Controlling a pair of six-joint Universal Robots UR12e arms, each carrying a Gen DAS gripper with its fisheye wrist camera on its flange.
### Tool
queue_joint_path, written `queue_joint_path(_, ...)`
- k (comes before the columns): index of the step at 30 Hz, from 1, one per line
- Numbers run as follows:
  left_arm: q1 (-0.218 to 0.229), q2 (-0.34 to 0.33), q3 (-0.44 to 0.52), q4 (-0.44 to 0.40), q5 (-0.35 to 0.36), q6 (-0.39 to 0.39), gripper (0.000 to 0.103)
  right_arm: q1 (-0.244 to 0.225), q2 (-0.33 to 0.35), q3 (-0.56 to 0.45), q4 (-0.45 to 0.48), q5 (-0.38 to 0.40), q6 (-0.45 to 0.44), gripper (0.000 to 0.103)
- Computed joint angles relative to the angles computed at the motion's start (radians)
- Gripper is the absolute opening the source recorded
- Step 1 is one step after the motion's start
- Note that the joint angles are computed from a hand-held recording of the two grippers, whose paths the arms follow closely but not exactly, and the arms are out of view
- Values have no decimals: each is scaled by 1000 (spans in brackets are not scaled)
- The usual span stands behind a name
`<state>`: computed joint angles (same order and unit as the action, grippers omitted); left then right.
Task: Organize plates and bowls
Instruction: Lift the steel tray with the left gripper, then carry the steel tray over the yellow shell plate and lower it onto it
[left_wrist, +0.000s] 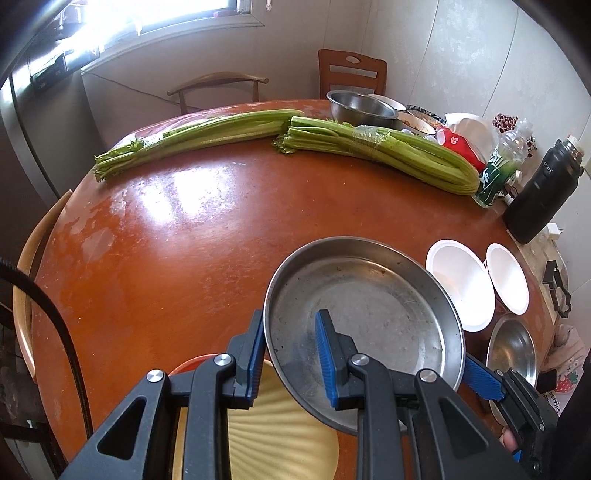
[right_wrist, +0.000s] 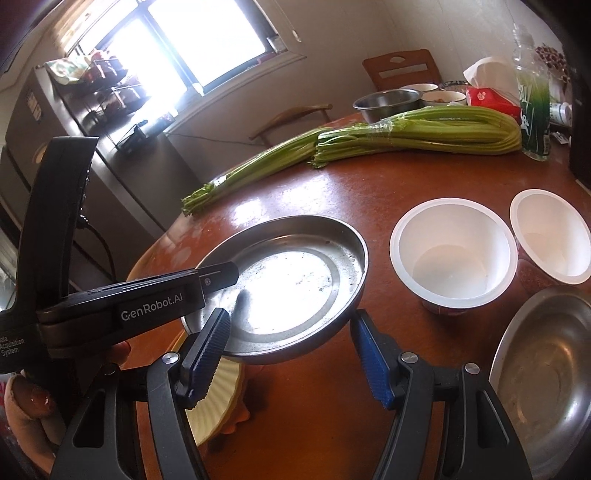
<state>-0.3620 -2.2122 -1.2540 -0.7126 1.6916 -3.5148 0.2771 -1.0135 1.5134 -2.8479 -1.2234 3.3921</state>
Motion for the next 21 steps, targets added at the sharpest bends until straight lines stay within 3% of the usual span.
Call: queue_joint_path(21,-8,113,-169,114,54,-61,27,20,-49,66,-57,43,-82,70)
